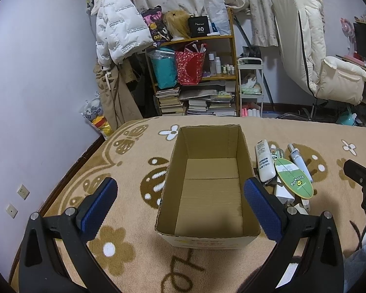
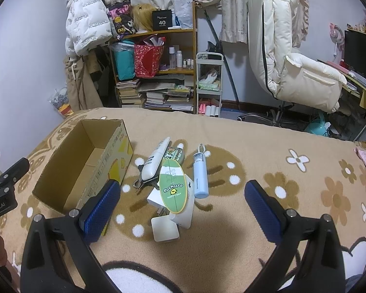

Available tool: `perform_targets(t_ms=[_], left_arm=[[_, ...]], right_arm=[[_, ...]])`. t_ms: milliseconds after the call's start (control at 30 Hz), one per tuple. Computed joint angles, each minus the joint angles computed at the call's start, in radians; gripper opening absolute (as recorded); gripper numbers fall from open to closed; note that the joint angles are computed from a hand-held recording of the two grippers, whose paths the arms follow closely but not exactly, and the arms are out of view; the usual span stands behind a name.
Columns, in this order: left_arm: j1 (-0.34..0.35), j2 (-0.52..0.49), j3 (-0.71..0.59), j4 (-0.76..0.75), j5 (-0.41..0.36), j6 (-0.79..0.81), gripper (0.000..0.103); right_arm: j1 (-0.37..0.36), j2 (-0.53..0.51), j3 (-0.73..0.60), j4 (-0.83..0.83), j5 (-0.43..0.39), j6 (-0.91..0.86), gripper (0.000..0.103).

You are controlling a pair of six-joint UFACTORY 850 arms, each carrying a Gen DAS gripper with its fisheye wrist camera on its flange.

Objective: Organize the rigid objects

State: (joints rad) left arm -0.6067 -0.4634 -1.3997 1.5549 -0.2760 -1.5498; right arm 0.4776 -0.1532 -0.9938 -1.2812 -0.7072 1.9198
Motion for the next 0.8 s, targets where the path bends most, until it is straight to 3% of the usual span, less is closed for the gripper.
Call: perform_targets(t_ms=[800], left_arm=[[-0.002, 0.002, 0.003, -0.004, 0.0, 0.004, 0.103]], right_arm=[[0.003, -0.006, -0.005, 0.003, -0.006, -0.004, 0.103]])
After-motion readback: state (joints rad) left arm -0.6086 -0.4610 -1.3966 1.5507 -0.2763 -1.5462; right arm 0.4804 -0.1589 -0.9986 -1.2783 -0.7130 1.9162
